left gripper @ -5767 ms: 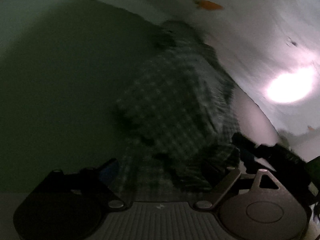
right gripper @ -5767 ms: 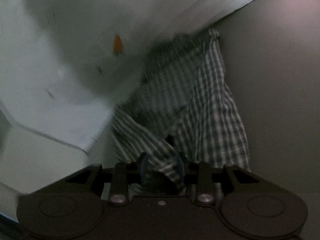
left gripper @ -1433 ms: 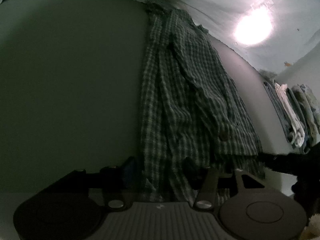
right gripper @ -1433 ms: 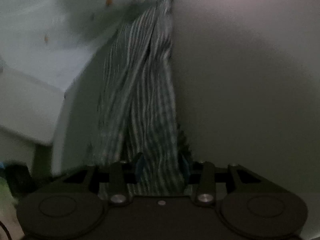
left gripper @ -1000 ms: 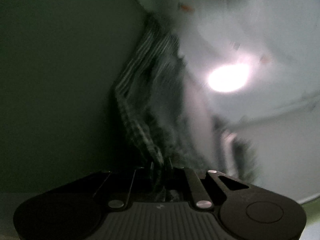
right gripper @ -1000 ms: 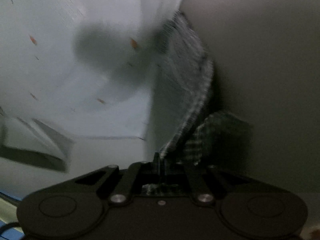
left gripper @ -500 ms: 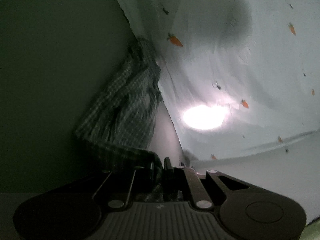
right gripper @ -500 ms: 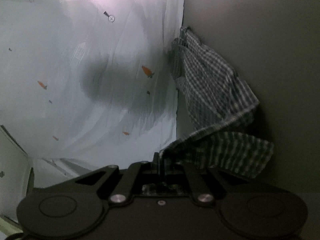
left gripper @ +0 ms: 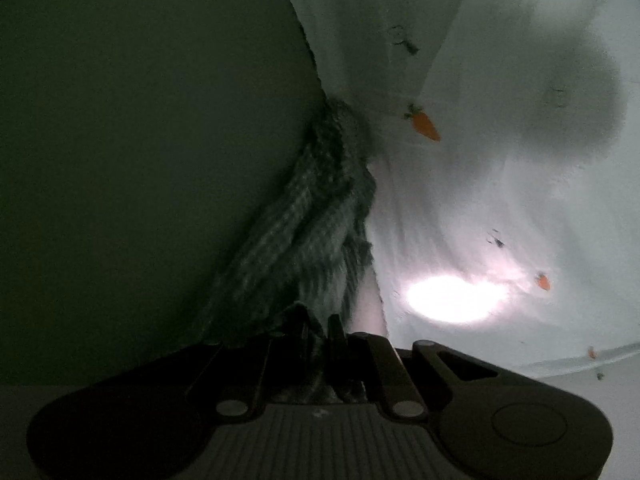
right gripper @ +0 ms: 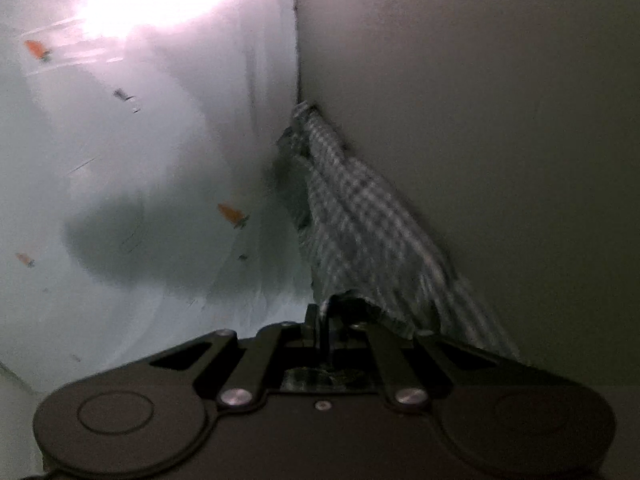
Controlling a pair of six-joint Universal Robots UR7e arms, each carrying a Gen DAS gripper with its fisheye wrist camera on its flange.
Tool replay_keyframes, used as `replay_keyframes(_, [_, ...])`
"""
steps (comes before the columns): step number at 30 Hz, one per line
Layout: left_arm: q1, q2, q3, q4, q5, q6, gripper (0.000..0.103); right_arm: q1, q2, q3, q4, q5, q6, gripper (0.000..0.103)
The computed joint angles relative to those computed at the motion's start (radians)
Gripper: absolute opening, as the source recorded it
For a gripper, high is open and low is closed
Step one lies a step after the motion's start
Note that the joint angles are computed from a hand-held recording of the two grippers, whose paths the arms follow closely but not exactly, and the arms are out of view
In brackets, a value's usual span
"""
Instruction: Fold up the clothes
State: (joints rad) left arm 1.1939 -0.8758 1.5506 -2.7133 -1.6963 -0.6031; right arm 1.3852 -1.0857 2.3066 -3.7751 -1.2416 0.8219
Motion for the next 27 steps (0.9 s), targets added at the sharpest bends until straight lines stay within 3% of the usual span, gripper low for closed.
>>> replay_keyframes(2, [-0.003, 0.055, -0.085, 0.063, 0.052, -0.033, 0.026, -0.006, 0.021, -0.061, 0.055, -0.017, 0.033, 0.008])
replay_keyframes(4, [0.003, 0.095, -0.139, 0.071, 0.059, -0.077, 0.039, -0.013, 0.043, -0.112, 0.093, -0.028, 0.074, 0.016])
replay_keyframes(8, [0.015, 0.120, -0.143, -0.073, 0.046, -0.182, 0.067, -0.008, 0.057, -0.175, 0.166, -0.035, 0.042, 0.027])
replay_keyframes(11, [0.025, 0.118, -0.122, -0.215, 0.030, -0.247, 0.073, -0.005, 0.063, -0.167, 0.116, -0.041, 0.054, 0.037])
replay_keyframes(13, [0.026, 0.113, -0.118, -0.274, 0.034, -0.256, 0.077, -0.006, 0.070, -0.146, 0.019, -0.038, 0.090, 0.043])
replay_keyframes(16, [0.012, 0.080, -0.118, -0.221, 0.084, -0.176, 0.077, 0.003, 0.064, -0.119, -0.085, -0.046, 0.112, 0.044])
replay_keyframes(20, [-0.017, 0.026, -0.079, -0.111, 0.141, -0.090, 0.078, 0.023, -0.001, -0.051, -0.055, -0.082, 0.033, 0.043])
replay_keyframes(27, [-0.034, -0.058, 0.056, -0.046, 0.121, -0.062, 0.082, 0.036, -0.048, 0.101, -0.099, -0.129, 0.039, 0.044])
